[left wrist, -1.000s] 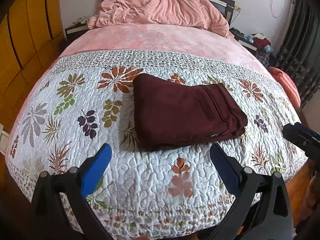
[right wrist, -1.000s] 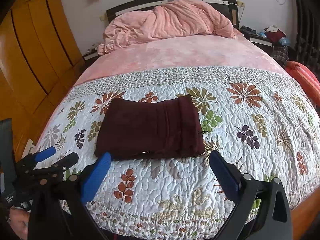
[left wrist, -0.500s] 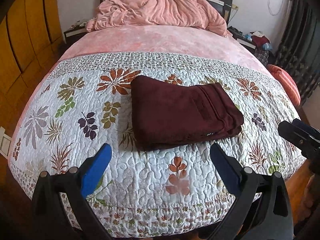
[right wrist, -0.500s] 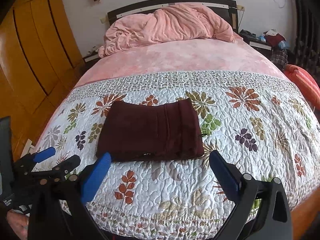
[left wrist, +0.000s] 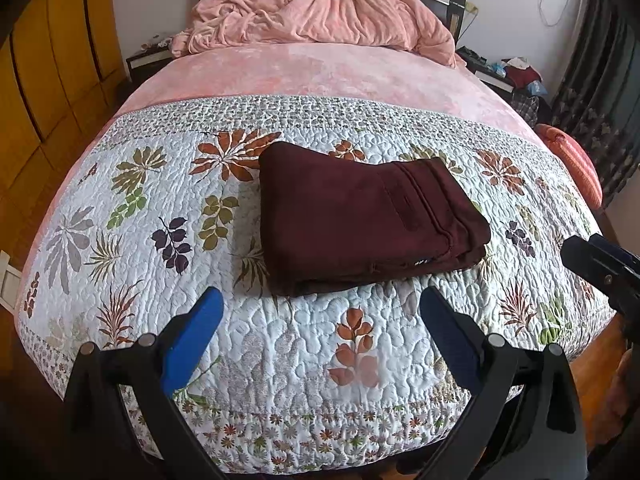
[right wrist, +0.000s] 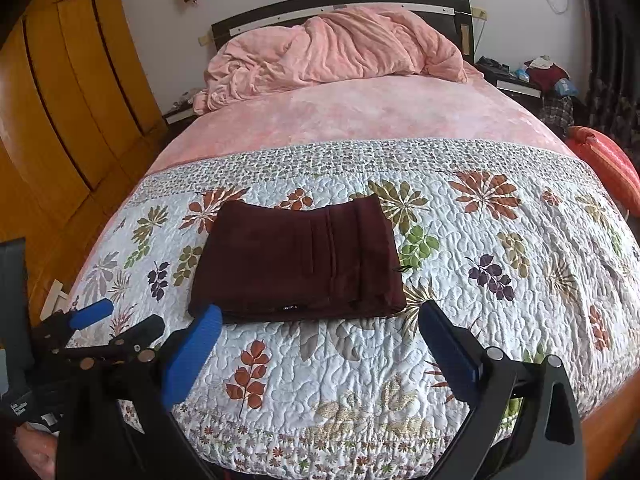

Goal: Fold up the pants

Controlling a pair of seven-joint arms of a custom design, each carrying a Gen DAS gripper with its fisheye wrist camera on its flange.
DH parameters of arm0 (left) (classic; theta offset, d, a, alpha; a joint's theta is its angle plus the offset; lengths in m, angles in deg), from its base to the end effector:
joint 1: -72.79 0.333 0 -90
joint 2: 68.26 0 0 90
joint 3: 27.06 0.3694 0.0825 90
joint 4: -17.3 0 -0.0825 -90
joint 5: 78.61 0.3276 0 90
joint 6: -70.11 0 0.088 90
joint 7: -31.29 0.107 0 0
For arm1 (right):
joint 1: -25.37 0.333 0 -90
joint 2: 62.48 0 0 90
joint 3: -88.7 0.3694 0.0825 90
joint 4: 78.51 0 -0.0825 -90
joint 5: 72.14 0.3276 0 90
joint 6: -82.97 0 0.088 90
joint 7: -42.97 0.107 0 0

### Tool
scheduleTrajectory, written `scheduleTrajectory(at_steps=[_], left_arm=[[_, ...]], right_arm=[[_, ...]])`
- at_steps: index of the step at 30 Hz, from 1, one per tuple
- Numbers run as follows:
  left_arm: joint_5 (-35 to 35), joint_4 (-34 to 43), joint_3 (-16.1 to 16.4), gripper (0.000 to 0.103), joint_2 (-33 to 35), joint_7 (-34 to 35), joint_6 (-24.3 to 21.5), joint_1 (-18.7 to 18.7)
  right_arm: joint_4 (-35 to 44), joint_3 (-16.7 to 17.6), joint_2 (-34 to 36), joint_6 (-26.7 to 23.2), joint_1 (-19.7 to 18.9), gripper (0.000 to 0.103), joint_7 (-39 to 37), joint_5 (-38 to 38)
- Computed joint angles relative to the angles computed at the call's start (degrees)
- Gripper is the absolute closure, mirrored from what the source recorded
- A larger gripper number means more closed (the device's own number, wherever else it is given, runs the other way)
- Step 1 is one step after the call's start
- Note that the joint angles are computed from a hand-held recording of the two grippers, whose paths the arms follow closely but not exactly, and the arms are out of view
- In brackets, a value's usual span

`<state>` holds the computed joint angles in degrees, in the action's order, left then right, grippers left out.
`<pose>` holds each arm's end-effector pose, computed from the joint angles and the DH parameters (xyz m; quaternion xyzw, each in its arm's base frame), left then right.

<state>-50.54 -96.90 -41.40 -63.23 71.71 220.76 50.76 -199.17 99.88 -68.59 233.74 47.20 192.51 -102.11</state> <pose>0.4551 -0.3426 0.5596 -0.6290 0.7125 -0.2598 0.1712 0.4168 0.2916 0.6094 -0.6335 0.6859 -0.1929 0.3018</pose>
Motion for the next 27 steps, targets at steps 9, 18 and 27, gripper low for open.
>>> scheduleTrajectory(at_steps=[9, 18, 27], left_arm=[[-1.76, 0.23, -0.13, 0.005, 0.54, 1.33, 0.12, -0.11], [-0.87, 0.15, 0.06, 0.005, 0.48, 0.89, 0.32, -0.43], [-2.23, 0.65, -0.05, 0.005, 0.82, 1.58, -0.72, -0.36]], right_arm=[[-0.21, -0.14, 0.35, -0.02, 0.09, 0.004, 0.02, 0.8], [0.01, -0.25, 0.71, -0.71, 0.35, 0.004, 0.33, 0.84], [0.04, -0.32, 0.81, -0.93, 0.47, 0.004, 0.81, 0.33]])
